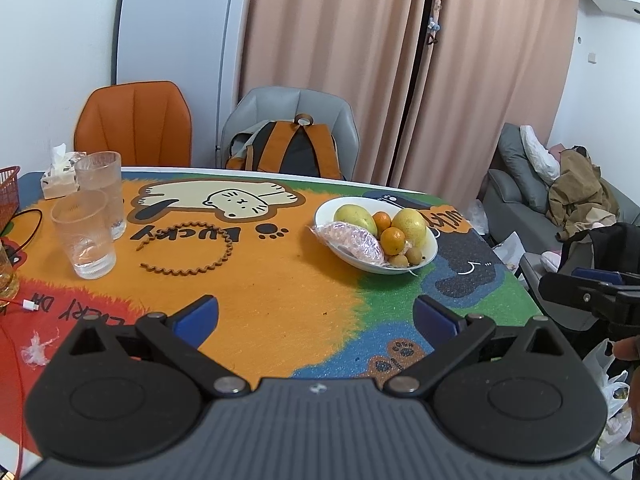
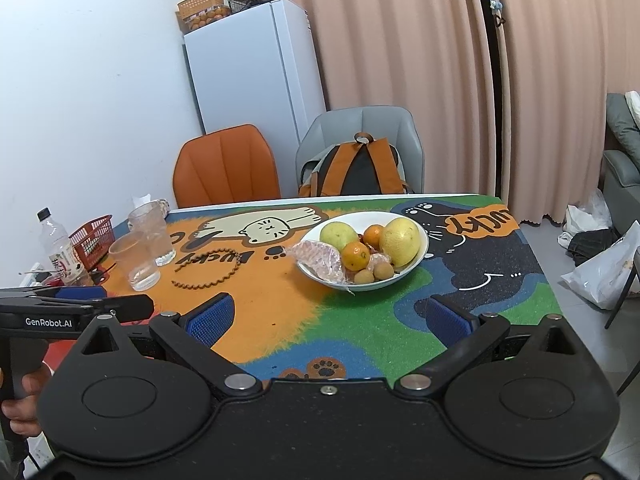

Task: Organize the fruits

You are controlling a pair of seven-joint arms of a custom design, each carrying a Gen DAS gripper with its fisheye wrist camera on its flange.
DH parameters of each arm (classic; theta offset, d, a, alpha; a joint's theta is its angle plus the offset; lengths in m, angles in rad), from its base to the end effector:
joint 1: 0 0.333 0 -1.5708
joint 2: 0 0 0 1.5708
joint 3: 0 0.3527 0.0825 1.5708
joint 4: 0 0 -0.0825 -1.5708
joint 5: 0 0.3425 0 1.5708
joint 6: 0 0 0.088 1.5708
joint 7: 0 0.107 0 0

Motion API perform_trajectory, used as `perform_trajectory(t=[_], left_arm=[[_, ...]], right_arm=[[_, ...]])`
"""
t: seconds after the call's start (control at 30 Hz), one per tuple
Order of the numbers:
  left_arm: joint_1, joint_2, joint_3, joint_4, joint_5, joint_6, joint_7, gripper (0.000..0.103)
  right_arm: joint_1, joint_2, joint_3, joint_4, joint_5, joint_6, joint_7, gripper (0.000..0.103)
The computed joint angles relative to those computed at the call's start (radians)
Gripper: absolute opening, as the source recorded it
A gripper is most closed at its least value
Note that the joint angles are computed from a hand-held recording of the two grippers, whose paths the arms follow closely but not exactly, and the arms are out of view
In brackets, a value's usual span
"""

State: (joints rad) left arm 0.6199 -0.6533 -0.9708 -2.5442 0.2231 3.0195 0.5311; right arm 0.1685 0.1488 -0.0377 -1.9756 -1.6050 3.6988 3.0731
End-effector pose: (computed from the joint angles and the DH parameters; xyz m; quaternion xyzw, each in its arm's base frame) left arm 0.3630 -0.2279 0.5334 -0.7140 0.5068 -0.3394 0.3437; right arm 0.4822 0.1971 0.5319 -0.7469 0.4176 -0.1499 0.4953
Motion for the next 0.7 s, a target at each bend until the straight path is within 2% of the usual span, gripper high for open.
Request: perform_trajectory(t=[0.37,0.53,0.7], left_arm=[[-0.016,0.022,0.013,0.017,0.020,-0.028,0.008,0.102],[-0.019,0.024,0.016,0.020,0.034,-0.035,-0.002,0.102],[-0.027,0.026,0.021,0.021,0.046,-0.038,-0.008,0.102]], right_arm=[[0.005,0.000,-0.003,0.006,-0.018,-0.002,0.020,0.103],[0.008,0.017,-0.015,0.043,-0.069,0.046,0.088,0.103],[0.020,0.007,-0.021,0.045,-0.091,0.041,0.097,0.103]])
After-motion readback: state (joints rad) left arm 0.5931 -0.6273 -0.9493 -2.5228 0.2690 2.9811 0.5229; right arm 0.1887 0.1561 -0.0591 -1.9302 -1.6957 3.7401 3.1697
